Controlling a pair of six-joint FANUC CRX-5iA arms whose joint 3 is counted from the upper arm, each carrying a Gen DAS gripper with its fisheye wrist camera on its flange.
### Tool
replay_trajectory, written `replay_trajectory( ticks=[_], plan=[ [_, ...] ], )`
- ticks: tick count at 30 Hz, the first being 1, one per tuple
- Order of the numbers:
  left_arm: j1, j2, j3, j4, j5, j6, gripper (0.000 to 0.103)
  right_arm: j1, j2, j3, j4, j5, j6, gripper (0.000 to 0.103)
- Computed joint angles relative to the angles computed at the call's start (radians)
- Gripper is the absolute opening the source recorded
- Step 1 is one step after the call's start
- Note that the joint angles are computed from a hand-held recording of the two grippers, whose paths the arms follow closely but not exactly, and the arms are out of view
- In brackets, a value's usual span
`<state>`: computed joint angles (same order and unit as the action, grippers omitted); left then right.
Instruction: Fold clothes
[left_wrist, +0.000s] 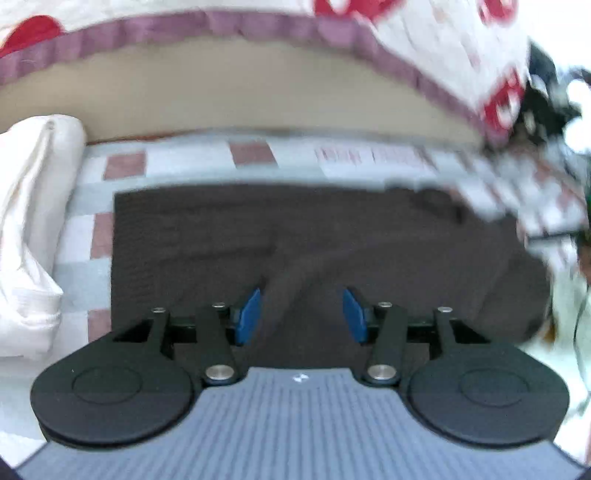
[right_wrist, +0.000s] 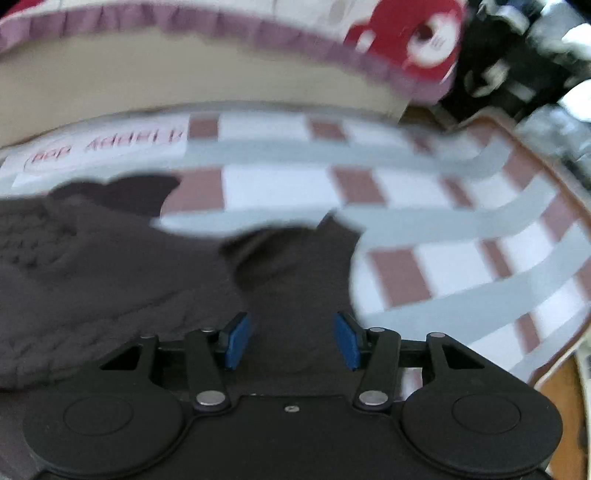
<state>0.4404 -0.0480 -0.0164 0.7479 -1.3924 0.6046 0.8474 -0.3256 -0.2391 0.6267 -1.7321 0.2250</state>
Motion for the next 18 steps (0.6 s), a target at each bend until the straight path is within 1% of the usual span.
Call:
replay_trajectory(
  ticks=[2, 4, 5, 7, 8, 9, 10, 13, 14, 15, 17, 18],
  plan=[
    [-0.036, 0.008, -0.004, 0.025, 0.032, 0.022, 0.049, 0.008, -0.048, -0.012, 0.013, 0.099, -0.034, 0.056],
    [-0.086, 0.032, 0.002, 0.064, 0.029, 0.031, 0.049, -0.023, -0.073, -0.01, -0.022, 0.23, -0.055, 0.056],
    [-0.115, 0.043, 0.001, 0.078, 0.026, 0.038, 0.049, -0.062, -0.086, -0.009, -0.074, 0.329, -0.068, 0.056],
    [-0.161, 0.023, -0.021, 0.056, 0.077, 0.051, 0.049, -0.174, -0.118, -0.015, -0.245, 0.571, -0.1, 0.06],
    [-0.185, -0.002, -0.041, 0.021, 0.127, 0.031, 0.049, -0.217, -0.105, -0.007, -0.311, 0.637, -0.091, 0.06],
    [-0.21, -0.03, -0.062, -0.021, 0.184, 0.008, 0.049, -0.236, -0.062, 0.015, -0.33, 0.651, -0.07, 0.06],
    [-0.238, -0.057, -0.081, -0.065, 0.242, -0.012, 0.049, -0.25, -0.007, 0.06, -0.35, 0.627, -0.045, 0.06],
    [-0.254, -0.151, -0.175, -0.13, 0.368, -0.135, 0.049, -0.229, 0.182, 0.196, -0.297, 0.413, 0.009, 0.06],
    [-0.248, -0.17, -0.192, -0.143, 0.384, -0.162, 0.051, -0.226, 0.243, 0.24, -0.286, 0.338, 0.024, 0.062],
    [-0.242, -0.182, -0.2, -0.158, 0.391, -0.177, 0.054, -0.22, 0.291, 0.269, -0.27, 0.282, 0.037, 0.07],
    [-0.247, -0.206, -0.212, -0.231, 0.443, -0.178, 0.055, -0.199, 0.313, 0.241, -0.211, 0.285, 0.046, 0.072],
    [-0.251, -0.217, -0.218, -0.271, 0.471, -0.175, 0.055, -0.189, 0.32, 0.221, -0.177, 0.292, 0.051, 0.07]
  ],
)
